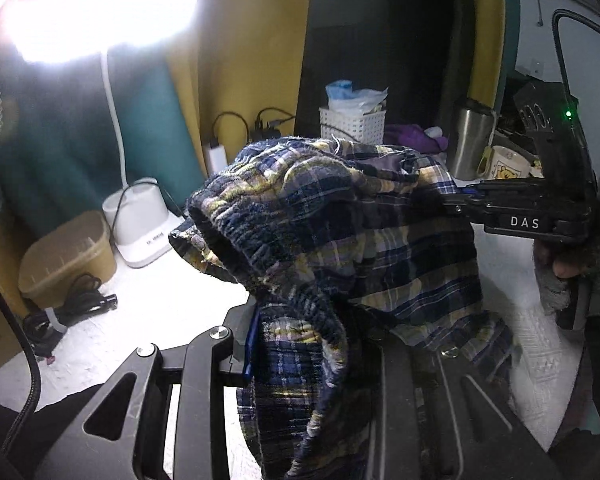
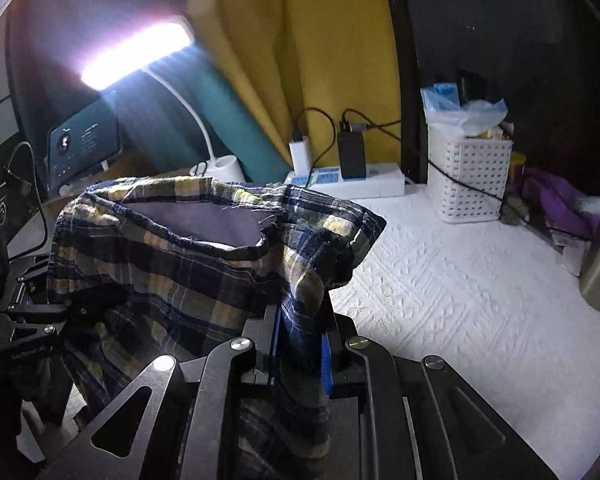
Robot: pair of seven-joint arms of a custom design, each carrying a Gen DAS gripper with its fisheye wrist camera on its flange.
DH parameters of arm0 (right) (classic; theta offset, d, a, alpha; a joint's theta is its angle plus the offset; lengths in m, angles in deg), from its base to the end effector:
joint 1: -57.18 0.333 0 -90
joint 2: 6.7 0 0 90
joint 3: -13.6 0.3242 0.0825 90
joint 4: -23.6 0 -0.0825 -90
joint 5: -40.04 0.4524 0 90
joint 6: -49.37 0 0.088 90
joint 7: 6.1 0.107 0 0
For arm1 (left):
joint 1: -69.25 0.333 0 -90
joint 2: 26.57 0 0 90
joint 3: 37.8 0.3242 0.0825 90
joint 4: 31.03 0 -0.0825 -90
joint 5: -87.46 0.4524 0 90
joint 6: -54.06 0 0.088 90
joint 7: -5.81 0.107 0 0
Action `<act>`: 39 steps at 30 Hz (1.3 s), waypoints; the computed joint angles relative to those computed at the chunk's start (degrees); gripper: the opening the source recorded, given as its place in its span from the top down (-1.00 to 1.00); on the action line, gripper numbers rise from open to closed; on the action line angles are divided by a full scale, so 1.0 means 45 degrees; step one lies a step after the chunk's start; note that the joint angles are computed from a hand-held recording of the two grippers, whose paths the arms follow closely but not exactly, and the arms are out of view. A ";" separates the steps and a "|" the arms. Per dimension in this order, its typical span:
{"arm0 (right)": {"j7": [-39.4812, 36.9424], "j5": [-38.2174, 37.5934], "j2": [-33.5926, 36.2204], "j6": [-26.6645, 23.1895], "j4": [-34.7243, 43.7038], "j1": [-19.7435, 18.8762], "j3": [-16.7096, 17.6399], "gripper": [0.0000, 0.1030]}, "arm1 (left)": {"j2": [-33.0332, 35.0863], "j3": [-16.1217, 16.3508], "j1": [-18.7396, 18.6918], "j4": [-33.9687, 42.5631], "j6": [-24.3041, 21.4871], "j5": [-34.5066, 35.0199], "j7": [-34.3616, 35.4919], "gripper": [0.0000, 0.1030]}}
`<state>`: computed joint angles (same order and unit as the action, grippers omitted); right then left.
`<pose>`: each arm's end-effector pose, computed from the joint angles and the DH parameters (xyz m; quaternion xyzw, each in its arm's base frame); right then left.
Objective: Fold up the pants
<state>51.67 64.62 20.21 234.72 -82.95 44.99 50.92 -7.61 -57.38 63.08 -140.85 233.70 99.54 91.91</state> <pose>0.7026 0.2241 0.3802 -0.7197 0.5036 -0.2031 0.4326 0.6530 -0.3125 0.4075 -0.4500 0.7773 -0.3792 0.2223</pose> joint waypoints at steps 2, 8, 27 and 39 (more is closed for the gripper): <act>-0.0058 0.0021 -0.0224 0.0302 -0.0408 -0.0527 0.0578 0.69 | -0.0254 -0.0555 0.0500 -0.0265 -0.0020 -0.0290 0.0249 0.45; 0.0681 -0.0851 -0.0768 0.1111 -0.1544 -0.1985 0.2057 0.69 | -0.0926 -0.0490 0.0415 -0.0921 0.0408 -0.0383 0.0161 0.45; 0.5789 -0.5024 -0.3960 0.3901 -0.4855 -0.5157 0.4688 0.70 | -0.3534 0.0270 -0.0241 -0.3372 0.2528 0.0365 -0.0929 0.45; 0.8505 -0.6801 -0.6537 0.5073 -0.5883 -0.3967 0.3761 0.70 | -0.5970 0.1009 -0.0698 -0.5655 0.4199 -0.1150 -0.0076 0.45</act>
<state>89.94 34.02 -9.20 257.55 -109.43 27.13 67.84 -34.47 -52.84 59.94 -166.29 252.60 94.37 91.57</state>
